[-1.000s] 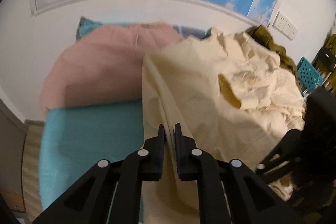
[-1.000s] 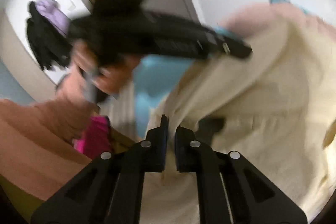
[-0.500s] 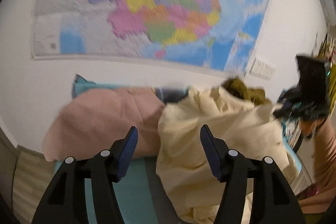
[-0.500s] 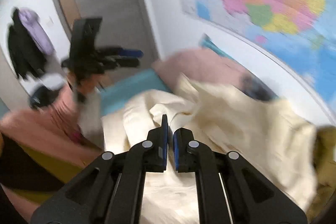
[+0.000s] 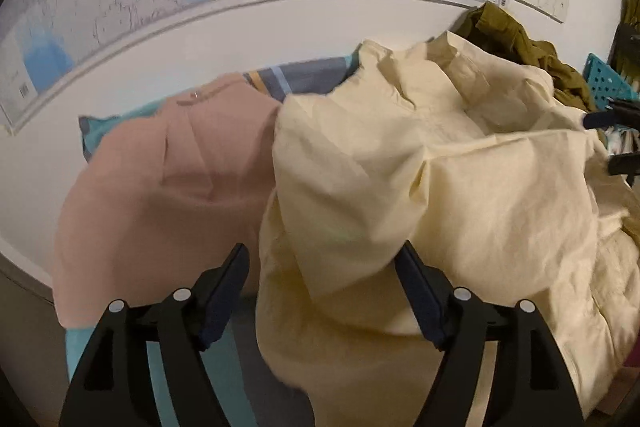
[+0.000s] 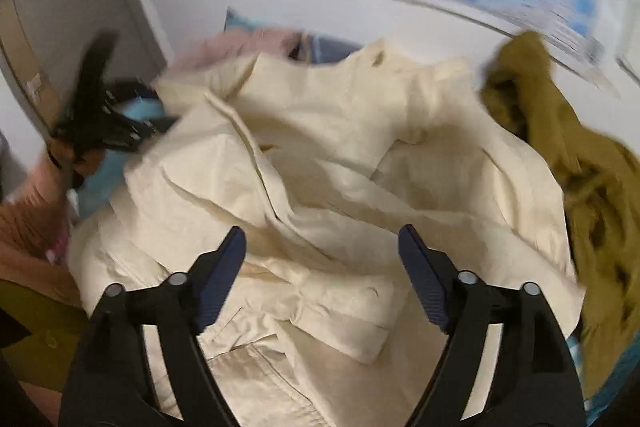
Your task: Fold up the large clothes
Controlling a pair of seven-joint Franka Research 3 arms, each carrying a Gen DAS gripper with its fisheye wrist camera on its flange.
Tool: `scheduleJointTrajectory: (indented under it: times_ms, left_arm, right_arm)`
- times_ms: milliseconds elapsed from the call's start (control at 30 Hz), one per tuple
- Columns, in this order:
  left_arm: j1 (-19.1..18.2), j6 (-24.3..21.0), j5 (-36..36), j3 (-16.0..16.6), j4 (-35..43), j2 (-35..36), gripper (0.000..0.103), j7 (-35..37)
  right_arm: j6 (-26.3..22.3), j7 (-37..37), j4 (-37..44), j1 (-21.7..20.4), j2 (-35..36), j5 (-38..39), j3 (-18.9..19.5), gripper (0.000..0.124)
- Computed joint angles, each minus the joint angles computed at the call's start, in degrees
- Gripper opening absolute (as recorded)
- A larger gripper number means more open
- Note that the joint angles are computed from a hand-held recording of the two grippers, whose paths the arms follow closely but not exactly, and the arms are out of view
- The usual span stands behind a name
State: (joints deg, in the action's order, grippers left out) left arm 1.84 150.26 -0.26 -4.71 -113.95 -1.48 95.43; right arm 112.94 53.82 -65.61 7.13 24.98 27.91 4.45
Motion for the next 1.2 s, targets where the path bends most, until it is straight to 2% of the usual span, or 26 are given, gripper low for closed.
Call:
scheduleJointTrajectory:
  times_ms: [100,200,233,267,300,333,367,400,433,467,533,567,633,700,767,833,933,1000,1067,1100,1133,1200]
  left_arm:
    - [0.28,-0.11,-3.1,0.15,1.97,1.64,0.065,1.51]
    - [0.52,-0.59,-2.63,-0.13,3.79,3.01,0.056,0.48]
    - [0.5,-0.66,-1.44,-0.25,4.22,3.35,0.055,-0.71]
    - [0.41,-0.63,-0.27,-0.4,4.57,3.7,0.055,-1.85]
    - [0.33,-0.6,0.89,-0.51,4.86,4.0,0.055,-3.03]
    - [0.27,-0.66,1.6,-0.63,5.1,4.23,0.055,-3.83]
    - [0.22,-0.65,3.01,-0.62,5.15,4.29,0.055,-5.08]
    - [0.18,-0.57,4.77,-0.54,5.14,4.26,0.055,-6.89]
    - [0.17,-0.37,5.99,-0.49,4.91,4.02,0.055,-8.39]
    - [0.25,0.17,6.64,-0.44,4.5,3.46,0.056,-9.59]
    - [0.39,1.9,4.57,-0.58,3.28,2.13,0.068,-8.77]
    - [0.32,4.06,4.89,-0.61,2.22,1.51,0.068,-9.2]
    - [-0.01,4.69,7.34,-0.79,1.96,1.29,0.068,-10.41]
    - [-0.47,4.49,11.1,-1.07,2.6,2.12,0.068,-12.19]
    - [-1.23,1.62,17.87,-1.27,5.35,4.75,0.067,-17.37]
    - [-1.48,-1.04,17.02,-1.47,8.03,7.36,0.064,-17.1]
    - [-1.75,-2.12,17.88,-1.27,9.46,9.26,0.064,-18.06]
    - [-1.67,-2.22,17.5,-1.27,9.6,9.74,0.064,-18.05]
    - [-1.82,-2.25,18.17,-1.15,9.36,9.75,0.064,-18.75]
    - [-2.01,-2.62,19.13,-0.97,9.32,9.74,0.064,-19.57]
    - [-2.16,-2.71,20.08,-0.83,9.13,9.59,0.064,-20.39]
    - [-1.6,-1.19,19.01,-1.0,7.96,8.54,0.065,-19.16]
  right_arm:
    - [2.77,1.22,-7.93,-1.91,-3.88,4.58,-0.2,0.085]
    - [1.66,3.33,-9.41,-3.0,-3.18,7.79,-0.28,0.083]
    - [1.7,3.47,-10.29,-3.08,-3.35,8.31,-0.24,0.079]
    - [2.37,3.53,-11.25,-2.88,-3.53,8.37,-0.27,0.072]
    - [2.17,3.08,-11.63,-3.03,-3.2,9.19,-0.02,0.047]
    - [1.8,2.74,-12.28,-3.17,-3.6,9.71,0.09,0.037]
    - [3.1,2.28,-13.46,-2.92,-4.42,9.86,0.05,0.035]
    - [4.09,0.99,-14.36,-3.13,-5.31,11.0,0.22,0.015]
    - [4.04,0.14,-13.78,-3.47,-5.09,12.53,0.45,0.005]
    - [5.89,0.18,-14.51,-3.32,-6.05,12.89,0.18,0.005]
    - [8.98,-1.12,-16.77,-4.03,-9.07,15.3,-0.26,0.001]
    - [10.22,-1.31,-17.64,-4.32,-10.4,15.99,-0.71,0.001]
    - [14.74,0.79,-19.67,-3.47,-12.73,12.64,-2.25,0.001]
    - [15.45,2.51,-20.3,-3.52,-13.26,11.21,-2.98,0.001]
    - [9.66,2.84,-18.73,-4.83,-11.71,13.75,-2.73,0.009]
    - [9.88,4.9,-19.06,-3.74,-10.92,11.16,-2.76,0.058]
    - [10.24,7.72,-18.69,-1.85,-8.82,5.93,-2.73,0.062]
    - [8.64,10.29,-16.56,-1.38,-6.34,4.19,-2.49,0.065]
    - [8.95,10.18,-16.67,-1.46,-5.84,4.19,-2.02,0.035]
    - [8.94,9.74,-16.88,-1.84,-5.94,4.89,-1.8,0.003]
    - [8.85,8.6,-17.47,-2.64,-6.47,6.66,-1.46,0.003]
    - [12.33,6.87,-20.92,-3.13,-9.44,8.24,-1.68,0.003]
